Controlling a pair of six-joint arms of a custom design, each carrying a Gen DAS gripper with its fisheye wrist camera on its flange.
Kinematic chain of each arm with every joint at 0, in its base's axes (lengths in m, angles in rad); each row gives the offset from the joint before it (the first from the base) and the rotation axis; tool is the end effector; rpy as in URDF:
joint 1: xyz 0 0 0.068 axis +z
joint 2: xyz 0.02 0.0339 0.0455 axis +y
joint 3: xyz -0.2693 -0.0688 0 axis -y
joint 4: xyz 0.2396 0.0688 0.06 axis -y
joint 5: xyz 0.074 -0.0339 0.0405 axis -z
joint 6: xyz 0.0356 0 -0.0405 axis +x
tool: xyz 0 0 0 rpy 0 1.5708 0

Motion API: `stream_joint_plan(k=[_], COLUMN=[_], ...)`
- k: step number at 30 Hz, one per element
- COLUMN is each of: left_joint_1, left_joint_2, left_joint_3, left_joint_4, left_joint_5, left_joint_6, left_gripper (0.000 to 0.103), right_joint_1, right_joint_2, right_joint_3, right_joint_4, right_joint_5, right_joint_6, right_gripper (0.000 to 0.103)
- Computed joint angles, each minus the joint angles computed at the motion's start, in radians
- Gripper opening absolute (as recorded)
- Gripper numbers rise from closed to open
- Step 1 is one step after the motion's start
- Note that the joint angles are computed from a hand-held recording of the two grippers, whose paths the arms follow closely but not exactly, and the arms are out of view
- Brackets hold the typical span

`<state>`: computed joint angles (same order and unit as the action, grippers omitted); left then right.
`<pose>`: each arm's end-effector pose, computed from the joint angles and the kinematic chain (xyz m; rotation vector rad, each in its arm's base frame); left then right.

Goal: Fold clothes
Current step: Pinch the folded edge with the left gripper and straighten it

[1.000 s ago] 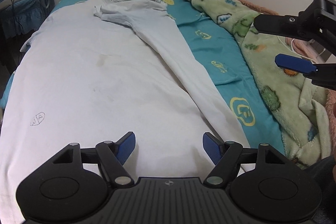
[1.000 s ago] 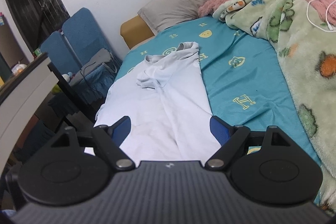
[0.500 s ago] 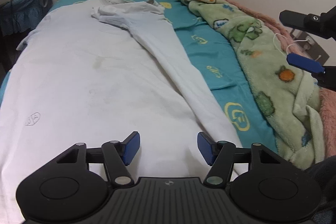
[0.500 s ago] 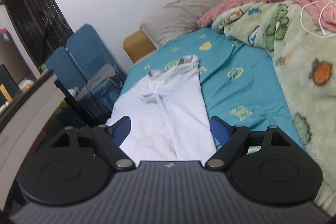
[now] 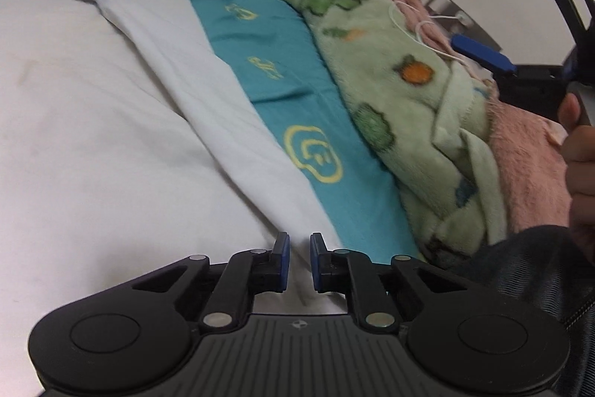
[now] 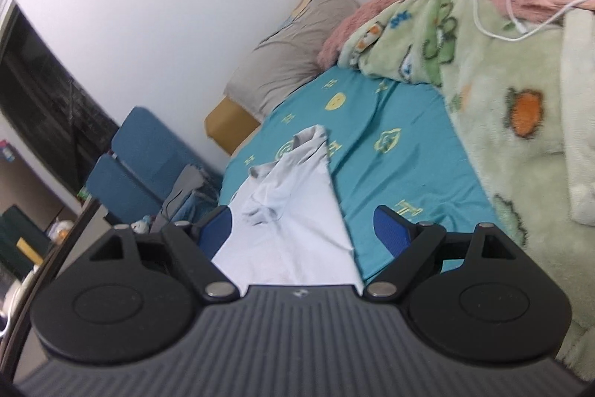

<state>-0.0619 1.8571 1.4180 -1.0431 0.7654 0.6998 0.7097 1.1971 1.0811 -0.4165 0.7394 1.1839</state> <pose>0.3451 -0.0461 0.2250 1.0303 2.4459 -0.9775 0.2076 0.1467 0.3452 0.8719 1.7820 0.4597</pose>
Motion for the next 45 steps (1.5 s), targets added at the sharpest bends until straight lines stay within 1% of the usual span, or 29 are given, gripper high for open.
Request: stream_joint_plan(k=[4,7,9,13,17,19,23,25,27,31,33,34,35,38,39,40,42,45], left_joint_1=[-0.027,-0.025,-0.023,-0.006,-0.011,-0.017,-0.016,-0.012,-0.009,-0.012,-0.011,-0.008,-0.007,-0.005,-0.004,-0.003,0.003,0.024], left_joint_2=[0.025,0.033,0.038,0.03,-0.034,-0.046,-0.015,0.009,0.031,0.06,0.079,0.09,0.097,0.108,0.11,0.112,0.098,0.052], left_joint_3=[-0.013,-0.012,-0.011,-0.015,-0.079,-0.095,-0.068,-0.045,-0.028,-0.016,-0.002,0.006,0.01,0.014,0.016,0.019,0.006,-0.006], left_joint_4=[0.006,-0.014,-0.029,-0.056,-0.002,0.017,0.0,-0.018,-0.03,-0.033,-0.044,-0.051,-0.053,-0.056,-0.057,-0.062,-0.05,-0.047], left_joint_5=[-0.051,-0.048,-0.044,-0.05,-0.106,-0.114,-0.07,-0.038,-0.017,0.003,0.023,0.034,0.039,0.045,0.045,0.042,0.032,0.018], left_joint_6=[0.018,0.024,0.028,0.029,0.043,0.042,0.011,-0.01,-0.029,-0.057,-0.076,-0.087,-0.094,-0.099,-0.098,-0.095,-0.097,-0.091], left_gripper=[0.012,0.012,0.016,0.017,0.016,0.016,0.017,0.021,0.028,0.029,0.033,0.033,0.033,0.025,0.014,0.01,0.006,0.005], right_joint_1=[-0.006,-0.017,-0.026,-0.034,-0.04,-0.042,-0.054,-0.055,-0.055,-0.057,-0.058,-0.059,-0.057,-0.061,-0.064,-0.067,-0.071,-0.073], right_joint_2=[0.011,0.014,0.011,0.009,0.01,0.012,0.018,0.018,0.019,0.031,0.038,0.042,0.048,0.066,0.072,0.078,0.087,0.094], right_joint_3=[-0.002,-0.005,-0.016,-0.022,-0.027,-0.027,-0.03,-0.031,-0.031,-0.022,-0.018,-0.016,-0.011,0.002,0.006,0.011,0.016,0.02], right_joint_4=[0.014,0.013,0.025,0.025,0.031,0.033,0.043,0.046,0.046,0.039,0.038,0.037,0.033,0.02,0.016,0.012,0.005,-0.004], right_joint_5=[-0.037,-0.061,-0.079,-0.101,-0.117,-0.125,-0.148,-0.152,-0.153,-0.157,-0.165,-0.168,-0.168,-0.173,-0.177,-0.181,-0.188,-0.194], right_joint_6=[0.0,0.016,0.026,0.039,0.039,0.036,0.035,0.037,0.039,0.04,0.039,0.038,0.038,0.038,0.039,0.04,0.044,0.049], right_gripper=[0.086,0.086,0.086,0.086,0.086,0.086,0.086,0.086,0.086,0.086,0.086,0.086,0.086,0.086,0.086,0.086,0.086,0.086])
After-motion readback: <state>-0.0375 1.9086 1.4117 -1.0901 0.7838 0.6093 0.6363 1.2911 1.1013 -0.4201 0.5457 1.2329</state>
